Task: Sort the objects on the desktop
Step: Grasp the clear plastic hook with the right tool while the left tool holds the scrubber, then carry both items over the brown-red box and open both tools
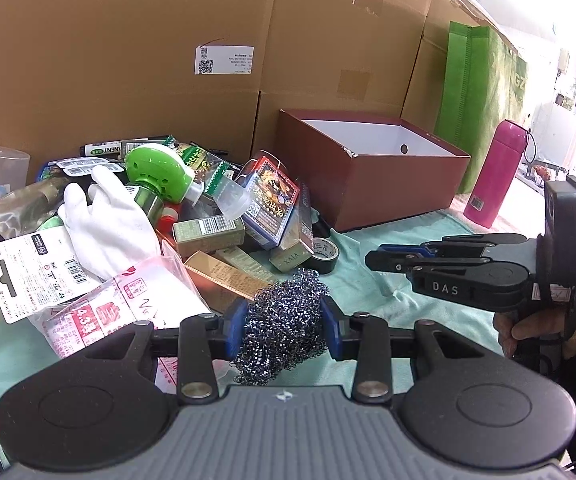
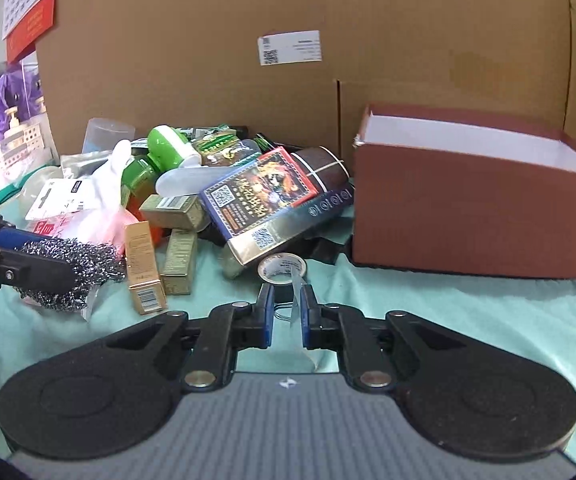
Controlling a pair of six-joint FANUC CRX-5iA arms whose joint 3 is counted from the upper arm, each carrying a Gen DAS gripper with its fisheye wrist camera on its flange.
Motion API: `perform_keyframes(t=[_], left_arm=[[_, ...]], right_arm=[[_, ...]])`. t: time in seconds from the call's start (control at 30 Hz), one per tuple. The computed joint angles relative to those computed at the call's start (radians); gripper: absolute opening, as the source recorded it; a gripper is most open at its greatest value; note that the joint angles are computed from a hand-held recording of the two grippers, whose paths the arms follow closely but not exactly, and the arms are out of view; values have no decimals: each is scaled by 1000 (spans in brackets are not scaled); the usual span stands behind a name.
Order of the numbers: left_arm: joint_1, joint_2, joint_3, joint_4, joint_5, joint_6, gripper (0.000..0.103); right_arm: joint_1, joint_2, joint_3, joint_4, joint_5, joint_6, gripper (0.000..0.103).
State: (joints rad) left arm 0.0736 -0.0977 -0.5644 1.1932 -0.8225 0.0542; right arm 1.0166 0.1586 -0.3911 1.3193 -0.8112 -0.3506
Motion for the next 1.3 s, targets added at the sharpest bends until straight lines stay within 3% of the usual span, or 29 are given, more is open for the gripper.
perform_keyframes(t=[0.17,0.3,0.7,0.83,1.03,1.17,1.3], left_arm=[[0,3,5,-8,-1,6,41],[1,6,8,-11,-2,11,41],[-31,18,27,27,11,-6,41],[-80,36,62,87,22,-28,41],[-176,100,158,171,27,-35,41],[-236,164,254,179,33,33,41],[-313,221,337,202,103,66,41]], right_arm=[[-3,1,-7,9,-13,-17,14],[12,20,21,-52,-59,26,24],[5,-13,-15,6,-42,-41,24],[5,-37,-27,78,-75,-67,24],[-7,-63,-27,168,-203,-78,24],[-26,-74,-29,218,-276,-69,24],[-67,-75,-27,254,-324,-57,24]])
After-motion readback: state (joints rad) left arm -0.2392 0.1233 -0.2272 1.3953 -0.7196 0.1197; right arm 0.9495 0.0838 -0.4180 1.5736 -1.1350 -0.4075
